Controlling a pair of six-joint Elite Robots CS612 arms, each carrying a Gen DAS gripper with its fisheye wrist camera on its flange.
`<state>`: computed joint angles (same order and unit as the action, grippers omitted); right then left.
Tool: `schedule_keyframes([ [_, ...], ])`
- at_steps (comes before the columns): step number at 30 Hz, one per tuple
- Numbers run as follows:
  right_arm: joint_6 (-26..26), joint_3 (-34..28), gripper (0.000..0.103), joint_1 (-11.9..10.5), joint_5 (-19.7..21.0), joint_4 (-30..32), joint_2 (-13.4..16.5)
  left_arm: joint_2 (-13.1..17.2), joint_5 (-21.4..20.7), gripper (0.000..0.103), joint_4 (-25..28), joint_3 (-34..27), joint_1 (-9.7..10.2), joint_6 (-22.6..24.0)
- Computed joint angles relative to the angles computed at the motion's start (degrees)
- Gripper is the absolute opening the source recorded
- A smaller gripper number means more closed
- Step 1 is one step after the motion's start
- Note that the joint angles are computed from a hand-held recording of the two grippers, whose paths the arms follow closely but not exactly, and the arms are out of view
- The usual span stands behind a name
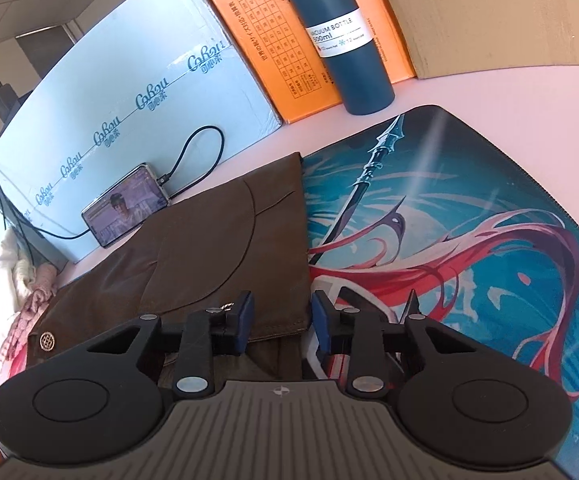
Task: Fold clothes
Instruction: 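Fold the buttoned front over toward the jacket middle with the left tool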
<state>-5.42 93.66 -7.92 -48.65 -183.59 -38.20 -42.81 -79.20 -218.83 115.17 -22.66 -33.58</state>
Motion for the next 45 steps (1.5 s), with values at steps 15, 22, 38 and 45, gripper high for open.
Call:
schedule_keyframes([
  [15,-9.0,1.6,0.056,1.7,0.2,-11.9,0.0,-0.5,15.1,0.053,-3.1,-0.2,-2.78,3.7],
  [22,-14.3,1.1,0.07,2.4,0.9,-6.3,-0.2,-1.2,7.7,0.047,10.3,-3.0,0.58,-0.2],
  [38,-17.6,0.5,0.072,3.1,-8.6,-7.9,0.7,0.0,10.4,0.073,12.2,-5.8,4.1,-8.8],
  [45,-18.5,0.6,0.078,3.2,-8.9,-10.0,0.9,-0.9,29.3,0.091,24.5,-6.1,-0.16,9.8],
])
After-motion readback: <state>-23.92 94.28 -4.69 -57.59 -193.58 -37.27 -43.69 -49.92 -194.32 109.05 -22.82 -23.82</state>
